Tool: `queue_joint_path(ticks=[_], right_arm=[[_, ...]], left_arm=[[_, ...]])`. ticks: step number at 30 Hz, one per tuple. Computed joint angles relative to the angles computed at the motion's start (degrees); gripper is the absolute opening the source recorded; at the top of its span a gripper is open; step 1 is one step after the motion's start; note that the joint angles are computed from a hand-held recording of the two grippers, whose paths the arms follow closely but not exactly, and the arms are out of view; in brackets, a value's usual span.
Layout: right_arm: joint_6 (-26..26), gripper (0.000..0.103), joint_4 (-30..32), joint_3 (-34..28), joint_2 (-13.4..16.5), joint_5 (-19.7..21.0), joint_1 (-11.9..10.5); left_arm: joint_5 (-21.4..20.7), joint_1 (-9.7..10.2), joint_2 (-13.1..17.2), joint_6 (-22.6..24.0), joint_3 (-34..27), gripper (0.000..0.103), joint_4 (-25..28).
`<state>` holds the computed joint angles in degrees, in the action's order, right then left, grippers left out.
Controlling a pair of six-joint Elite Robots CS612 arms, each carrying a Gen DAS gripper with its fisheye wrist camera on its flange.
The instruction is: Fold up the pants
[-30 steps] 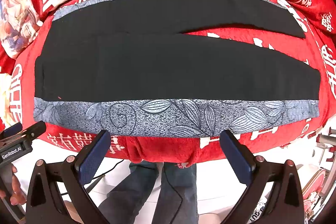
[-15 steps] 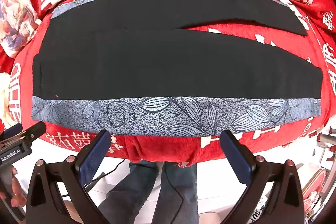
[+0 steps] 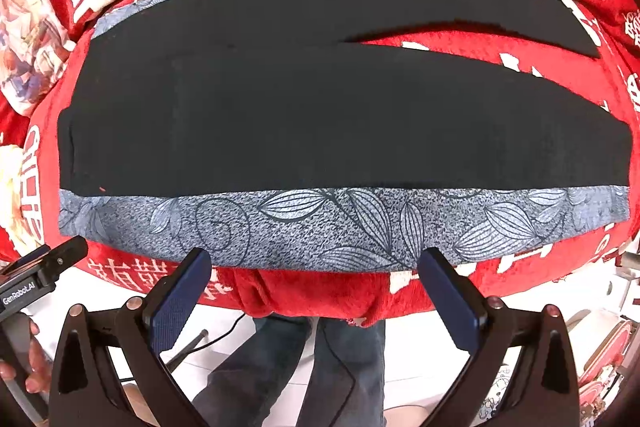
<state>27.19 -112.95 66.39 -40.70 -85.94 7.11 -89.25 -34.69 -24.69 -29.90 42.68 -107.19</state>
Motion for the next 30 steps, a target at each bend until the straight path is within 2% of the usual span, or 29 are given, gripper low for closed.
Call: queue_joint_path(ticks=[4, 6, 11, 12, 13, 15, 16, 17, 22, 30], right_arm=[[0.02, 0.103, -0.94, 0.69, -0.12, 0.33, -0.31], [0.31, 0.103, -2.48, 1.36, -0.25, 1.87, -0.76], [6.72, 0.100, -18.22, 9.32, -2.31, 17.89, -3.87], [8.62, 0.093, -21.82, 11.01, -2.38, 22.13, -4.59], [11.97, 0.079, -26.67, 13.28, -2.26, 27.57, -5.46], [16.83, 0.070, -32.49, 15.81, -1.45, 35.20, -6.40], [20.50, 0.069, -36.38, 17.49, -0.76, 39.18, -6.82], [21.89, 0.069, -37.92, 18.33, -0.48, 40.76, -6.97], [27.39, 0.069, -46.06, 22.34, 0.94, 44.96, -7.02], [30.70, 0.069, -53.57, 21.63, 4.00, 47.39, -7.20]], left_arm=[[-0.36, -0.01, 0.30, 0.15, -0.07, 0.103, -0.90], [-1.85, 0.27, 0.16, 0.45, 0.61, 0.103, -2.92], [-10.06, 2.37, -1.15, -0.02, 5.46, 0.103, -14.03], [-11.75, 2.91, -1.41, -0.45, 6.71, 0.103, -16.21], [-13.58, 3.44, -1.57, -0.99, 7.76, 0.103, -17.96], [-17.65, 4.70, -1.74, -2.93, 9.91, 0.103, -21.06], [-18.95, 5.10, -1.74, -3.79, 10.62, 0.103, -22.09], [-20.90, 5.70, -1.70, -5.24, 11.80, 0.103, -23.76], [-25.59, 6.90, -0.70, -8.84, 13.77, 0.103, -27.74], [-27.05, 7.19, -0.29, -11.68, 14.58, 0.103, -32.39]])
